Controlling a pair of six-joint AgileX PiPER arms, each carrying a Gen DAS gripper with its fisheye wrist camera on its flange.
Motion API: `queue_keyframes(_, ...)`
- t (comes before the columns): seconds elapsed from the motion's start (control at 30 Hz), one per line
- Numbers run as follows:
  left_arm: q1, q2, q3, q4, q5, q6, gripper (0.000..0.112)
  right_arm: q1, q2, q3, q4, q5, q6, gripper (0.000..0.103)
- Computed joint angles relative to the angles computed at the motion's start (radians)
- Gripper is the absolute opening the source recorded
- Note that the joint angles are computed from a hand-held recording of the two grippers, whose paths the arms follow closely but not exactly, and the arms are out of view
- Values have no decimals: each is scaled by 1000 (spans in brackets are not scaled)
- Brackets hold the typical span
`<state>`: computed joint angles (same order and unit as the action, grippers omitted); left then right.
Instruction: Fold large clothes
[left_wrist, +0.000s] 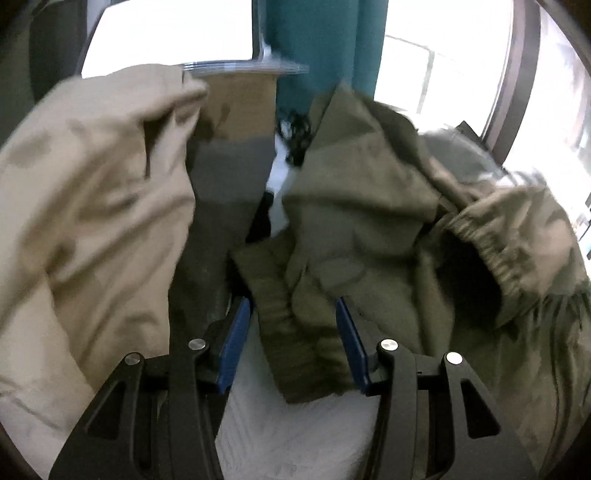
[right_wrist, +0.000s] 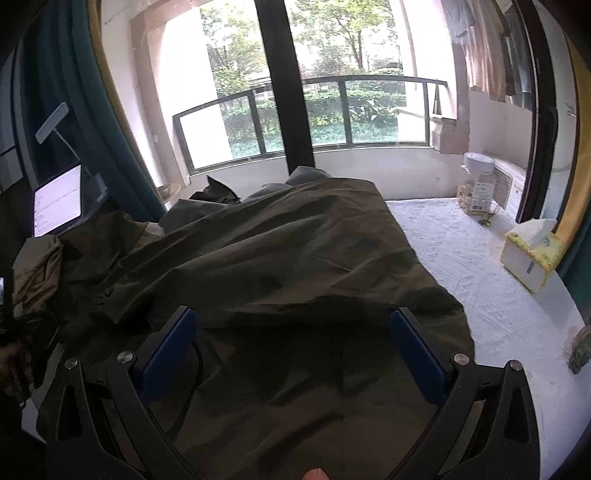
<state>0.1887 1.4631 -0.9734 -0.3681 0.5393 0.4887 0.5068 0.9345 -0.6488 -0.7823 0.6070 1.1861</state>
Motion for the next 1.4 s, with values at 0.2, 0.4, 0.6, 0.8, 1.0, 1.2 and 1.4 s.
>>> queue_keyframes(0.2, -14, 38, 57, 9, -68, 8, 51, 24, -12, 3, -14, 14, 5, 103)
queue_keyframes(0.4, 41, -56, 83, -189, -71, 194, 3, -16, -44, 12, 22, 16, -31, 103)
queue_keyframes(0.6, 104, -233, 33, -363, -51, 334, 4, -45, -51, 12, 49, -13, -61, 103)
queue_keyframes(0.8, 60, -318, -96, -461, -65, 387, 3, -45, -71, 21, 51, -33, -69, 103)
queue_keyframes(1.0, -75, -279, -271, -421, -150, 325, 3, -105, -137, 48, 122, -45, -146, 103)
queue_keyframes(1.2, -224, -187, -493, -427, -161, 308, 4, -227, -228, 85, 268, -60, -310, 103)
queue_keyframes(1.4, -508, -24, -772, -116, -155, 97, 4, -439, -325, 121, 578, -73, -653, 103)
